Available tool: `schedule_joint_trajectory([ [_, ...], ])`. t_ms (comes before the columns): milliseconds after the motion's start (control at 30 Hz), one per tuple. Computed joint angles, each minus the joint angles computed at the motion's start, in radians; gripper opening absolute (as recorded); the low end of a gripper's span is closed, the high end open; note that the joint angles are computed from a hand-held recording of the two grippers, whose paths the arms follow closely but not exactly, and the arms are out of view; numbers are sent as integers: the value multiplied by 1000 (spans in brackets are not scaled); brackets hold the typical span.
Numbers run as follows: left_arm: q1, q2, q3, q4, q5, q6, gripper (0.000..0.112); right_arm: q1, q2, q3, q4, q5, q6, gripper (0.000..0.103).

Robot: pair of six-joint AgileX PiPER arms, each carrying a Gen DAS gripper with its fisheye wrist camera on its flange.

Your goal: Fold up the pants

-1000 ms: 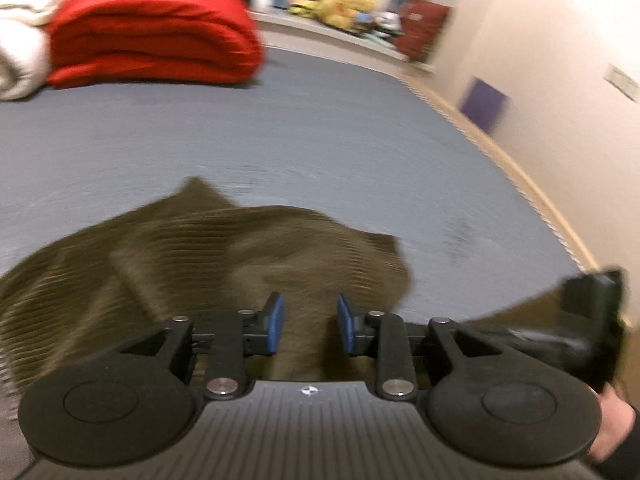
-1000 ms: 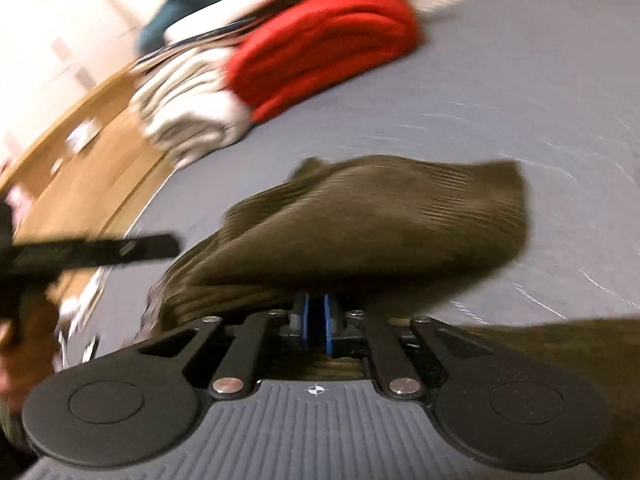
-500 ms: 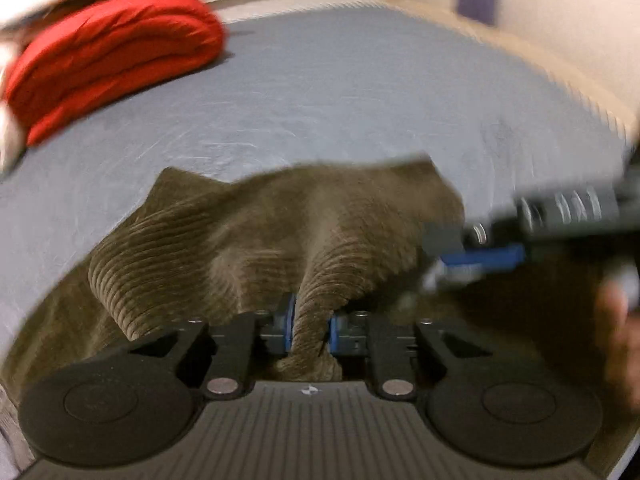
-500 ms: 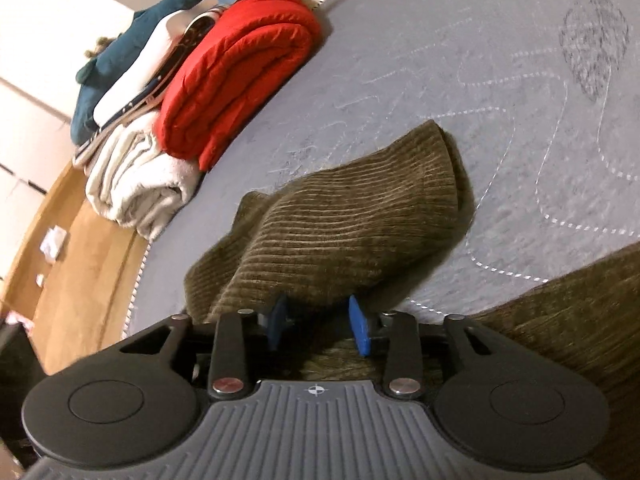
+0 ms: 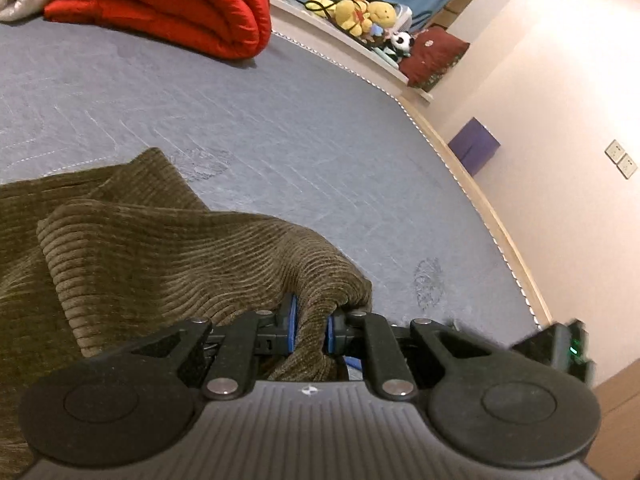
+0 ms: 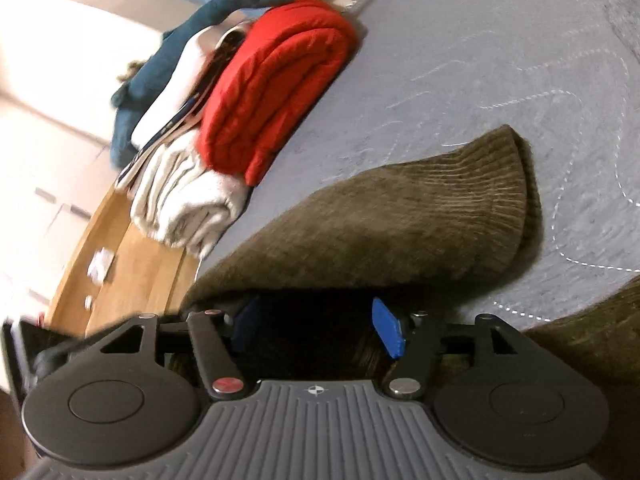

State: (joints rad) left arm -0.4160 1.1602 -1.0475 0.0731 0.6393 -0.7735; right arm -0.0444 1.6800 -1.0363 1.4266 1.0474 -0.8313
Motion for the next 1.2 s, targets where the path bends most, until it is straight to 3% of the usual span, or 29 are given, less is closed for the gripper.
schedule_joint_trajectory([
  [133,-50,22,-40,67,41,-18,14,12,46,-9,78,-51,35,70],
  [400,-33,57,-57,-10,63,141,15,43,100,6,200,-89,-23,70],
  [433,-35,66,-61,-12,72,158,15,53,96,10,208,-106,-39,65],
  [500,-34,78,-63,-22,83,189,15,64,89,22,230,-113,-96,41],
  [533,-26,79,-60,-42,81,216,15,77,77,18,219,-143,-101,21],
  [567,-21,78,-56,-55,75,235,18,81,66,20,209,-174,-110,8],
  [700,13,51,-33,-137,35,309,29,60,8,12,201,-230,-153,5],
  [767,12,28,-18,-153,9,328,37,27,-14,-1,205,-206,-180,5],
  [900,-2,3,-4,-169,-40,356,40,-48,-61,-21,213,-189,-294,4],
  [1067,-13,-28,16,-114,-85,287,40,-214,-77,-94,201,-222,-285,1],
  [1133,-32,-33,15,-18,-76,185,40,-265,-69,-147,148,-304,-253,1],
  [1200,-29,-37,16,42,-65,105,40,-295,-56,-176,157,-457,-287,1],
])
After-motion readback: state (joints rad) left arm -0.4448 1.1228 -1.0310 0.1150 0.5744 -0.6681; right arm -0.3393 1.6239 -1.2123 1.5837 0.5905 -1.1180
